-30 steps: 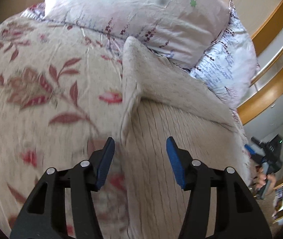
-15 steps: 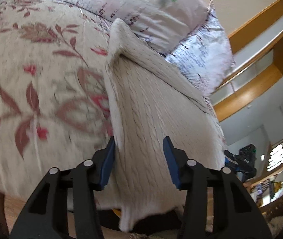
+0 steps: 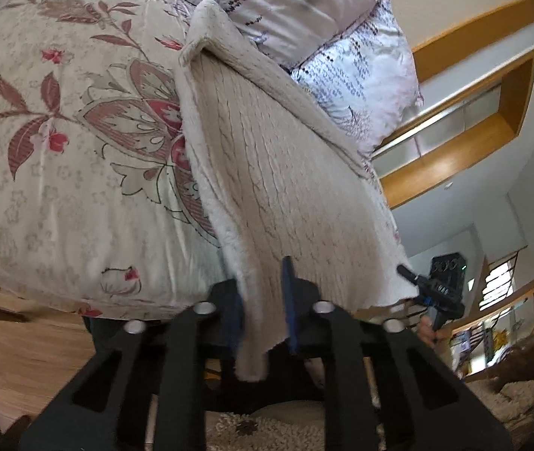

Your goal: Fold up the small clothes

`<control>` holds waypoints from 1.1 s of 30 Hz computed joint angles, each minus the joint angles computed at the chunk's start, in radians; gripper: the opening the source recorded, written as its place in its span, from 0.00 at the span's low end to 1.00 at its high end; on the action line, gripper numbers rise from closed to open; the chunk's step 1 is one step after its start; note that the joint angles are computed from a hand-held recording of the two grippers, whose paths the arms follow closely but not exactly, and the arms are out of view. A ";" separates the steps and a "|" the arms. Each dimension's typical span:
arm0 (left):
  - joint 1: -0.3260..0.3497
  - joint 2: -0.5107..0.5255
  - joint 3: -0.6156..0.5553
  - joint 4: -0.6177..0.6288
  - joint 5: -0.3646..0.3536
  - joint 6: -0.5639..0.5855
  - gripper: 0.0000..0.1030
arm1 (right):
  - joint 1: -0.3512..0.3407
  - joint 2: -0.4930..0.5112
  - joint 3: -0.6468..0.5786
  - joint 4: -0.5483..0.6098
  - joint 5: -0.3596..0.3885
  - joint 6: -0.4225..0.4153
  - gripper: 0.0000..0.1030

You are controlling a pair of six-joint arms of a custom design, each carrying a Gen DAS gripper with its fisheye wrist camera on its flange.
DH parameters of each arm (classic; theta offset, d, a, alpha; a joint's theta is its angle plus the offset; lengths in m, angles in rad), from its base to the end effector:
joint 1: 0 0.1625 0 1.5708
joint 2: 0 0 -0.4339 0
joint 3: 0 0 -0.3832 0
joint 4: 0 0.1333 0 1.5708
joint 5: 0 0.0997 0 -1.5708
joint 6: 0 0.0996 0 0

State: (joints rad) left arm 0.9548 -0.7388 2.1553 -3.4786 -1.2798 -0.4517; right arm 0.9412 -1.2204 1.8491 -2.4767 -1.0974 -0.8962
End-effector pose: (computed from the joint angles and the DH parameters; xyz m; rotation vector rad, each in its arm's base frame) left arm -0.1640 -0.5119 0.0389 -0.1369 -3.0114 0.8748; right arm -0.1965 -0.5732 0.2867 -0.4802 2.8496 -0.7726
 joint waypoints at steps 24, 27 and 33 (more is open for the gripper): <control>-0.004 0.104 -0.549 0.161 0.389 0.355 0.06 | 0.225 0.195 -0.075 -0.960 -0.064 0.077 0.07; 0.019 0.148 -0.659 0.228 0.394 0.363 0.06 | 0.264 0.254 -0.168 -0.959 -0.135 0.107 0.07; 0.086 0.262 -0.904 0.413 0.381 0.299 0.06 | 0.316 0.383 -0.400 -0.789 -0.291 0.252 0.07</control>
